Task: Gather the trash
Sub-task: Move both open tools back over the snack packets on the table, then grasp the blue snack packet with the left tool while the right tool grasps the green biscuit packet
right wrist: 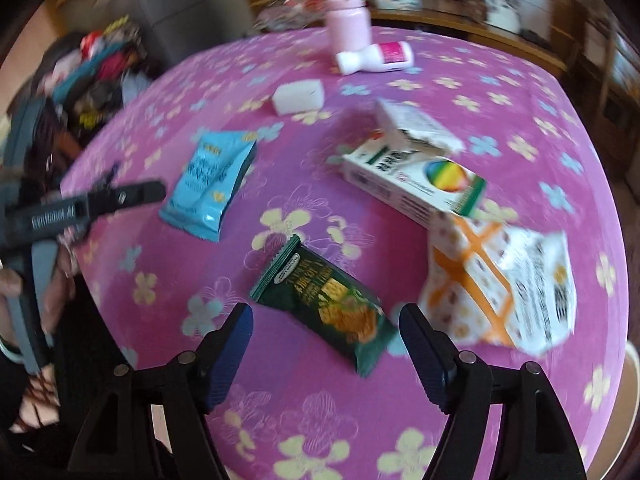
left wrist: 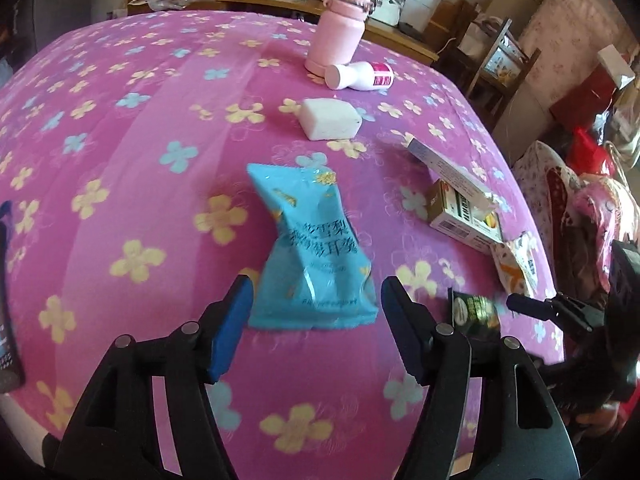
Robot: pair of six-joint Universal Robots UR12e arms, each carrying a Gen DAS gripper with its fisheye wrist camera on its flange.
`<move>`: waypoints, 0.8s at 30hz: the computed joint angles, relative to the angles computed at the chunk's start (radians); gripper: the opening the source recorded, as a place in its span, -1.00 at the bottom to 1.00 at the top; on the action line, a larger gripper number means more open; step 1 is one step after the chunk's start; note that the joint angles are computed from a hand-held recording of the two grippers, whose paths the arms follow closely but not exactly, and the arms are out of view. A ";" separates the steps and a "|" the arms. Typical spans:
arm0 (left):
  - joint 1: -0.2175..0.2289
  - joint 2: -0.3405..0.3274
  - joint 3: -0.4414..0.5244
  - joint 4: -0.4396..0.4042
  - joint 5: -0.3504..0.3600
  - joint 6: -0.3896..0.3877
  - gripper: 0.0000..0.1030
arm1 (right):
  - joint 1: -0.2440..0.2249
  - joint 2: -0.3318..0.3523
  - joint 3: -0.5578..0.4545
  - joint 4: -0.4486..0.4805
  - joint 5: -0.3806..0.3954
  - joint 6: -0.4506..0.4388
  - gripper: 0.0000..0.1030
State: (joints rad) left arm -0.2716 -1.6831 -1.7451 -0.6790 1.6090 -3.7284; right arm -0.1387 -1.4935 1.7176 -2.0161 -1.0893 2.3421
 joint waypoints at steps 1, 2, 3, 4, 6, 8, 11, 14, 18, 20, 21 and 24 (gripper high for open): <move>0.002 -0.011 0.010 -0.006 -0.006 -0.002 0.27 | 0.006 0.005 -0.002 -0.004 -0.008 -0.016 0.43; 0.005 -0.020 0.017 -0.010 -0.012 -0.004 0.27 | 0.012 0.011 -0.004 -0.006 -0.015 -0.034 0.43; 0.006 -0.033 0.030 -0.018 -0.013 -0.010 0.27 | 0.016 0.015 -0.005 -0.012 -0.023 -0.048 0.43; 0.006 -0.043 0.038 -0.020 -0.012 -0.012 0.27 | 0.020 0.019 -0.006 -0.020 -0.030 -0.057 0.43; 0.003 -0.064 0.058 -0.030 0.005 -0.007 0.27 | 0.024 0.025 -0.006 -0.037 -0.037 -0.070 0.43; 0.000 -0.079 0.074 -0.048 0.027 0.000 0.27 | 0.027 0.034 -0.010 -0.046 -0.043 -0.071 0.43; 0.001 -0.097 0.090 -0.070 0.028 0.010 0.28 | 0.032 0.043 -0.008 -0.064 -0.055 -0.064 0.43; 0.000 -0.102 0.089 -0.063 0.033 0.015 0.28 | 0.030 0.042 0.008 -0.092 -0.034 -0.060 0.32; -0.014 -0.104 0.095 -0.082 0.071 0.058 0.02 | 0.022 0.033 0.020 -0.091 0.021 -0.045 -0.34; -0.014 -0.094 0.082 -0.067 0.057 0.061 -0.03 | 0.016 0.031 0.019 -0.069 0.049 -0.029 -0.40; -0.015 -0.088 0.075 -0.055 0.053 0.057 -0.05 | 0.014 0.026 0.024 -0.075 0.055 -0.022 -0.41; -0.028 -0.074 0.064 -0.029 0.089 0.066 -0.06 | 0.004 0.008 0.040 -0.101 0.079 -0.014 -0.49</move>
